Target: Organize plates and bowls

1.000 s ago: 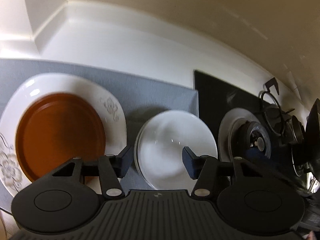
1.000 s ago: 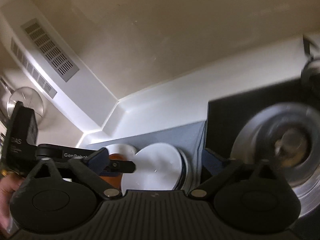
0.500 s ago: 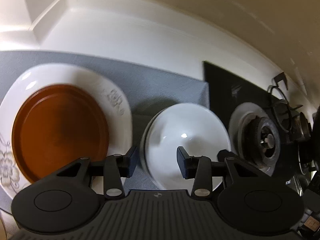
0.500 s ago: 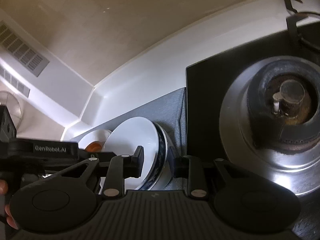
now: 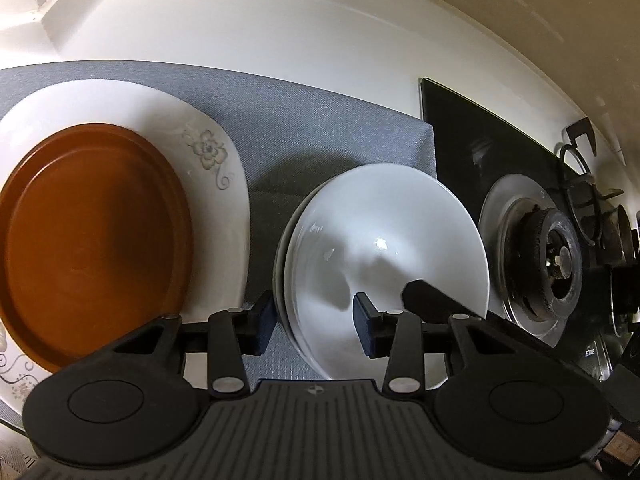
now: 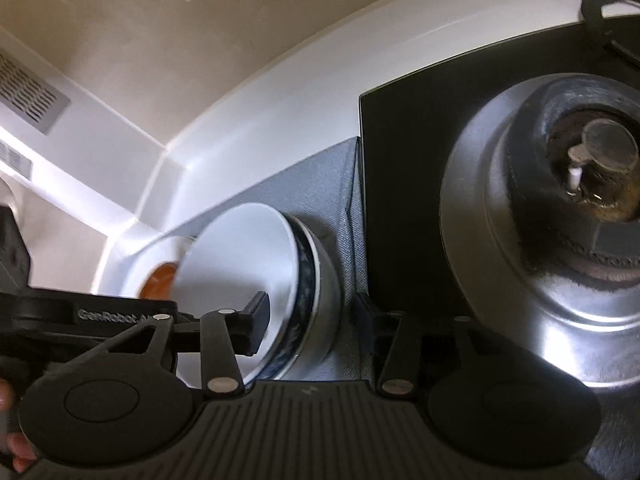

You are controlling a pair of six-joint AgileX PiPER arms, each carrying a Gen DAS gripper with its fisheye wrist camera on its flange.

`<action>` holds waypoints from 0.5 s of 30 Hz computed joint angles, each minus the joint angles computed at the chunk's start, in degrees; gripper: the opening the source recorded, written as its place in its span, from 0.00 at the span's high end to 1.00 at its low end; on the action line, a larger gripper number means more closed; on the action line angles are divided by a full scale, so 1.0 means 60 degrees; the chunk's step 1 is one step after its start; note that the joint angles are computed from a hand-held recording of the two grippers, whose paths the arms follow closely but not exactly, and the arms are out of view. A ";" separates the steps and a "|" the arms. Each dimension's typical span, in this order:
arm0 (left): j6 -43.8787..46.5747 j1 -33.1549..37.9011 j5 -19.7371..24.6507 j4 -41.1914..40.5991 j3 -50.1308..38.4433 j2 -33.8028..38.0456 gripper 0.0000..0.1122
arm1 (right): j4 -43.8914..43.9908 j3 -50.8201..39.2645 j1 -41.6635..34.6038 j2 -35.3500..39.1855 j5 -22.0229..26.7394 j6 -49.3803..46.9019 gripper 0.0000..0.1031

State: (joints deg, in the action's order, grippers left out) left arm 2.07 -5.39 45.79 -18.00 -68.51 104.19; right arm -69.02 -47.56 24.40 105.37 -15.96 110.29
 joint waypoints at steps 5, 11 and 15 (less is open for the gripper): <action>-0.0641 -0.0106 -0.0186 0.0456 0.0168 -0.0136 0.76 | -0.0857 -0.0189 0.0328 -0.0101 0.0679 0.0494 0.64; -0.1074 -0.0280 0.0063 0.0895 0.0358 -0.0385 0.75 | 0.0621 0.0248 0.0433 -0.0610 0.0844 -0.1232 0.70; -0.1104 -0.0184 0.0157 0.0639 0.0583 -0.0585 0.75 | 0.0272 0.0427 0.0778 -0.1066 0.1394 -0.1157 0.70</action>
State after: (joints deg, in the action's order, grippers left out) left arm -4.56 -6.50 46.73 -14.17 -65.01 100.68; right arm -67.38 -45.00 29.07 98.97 -7.60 103.34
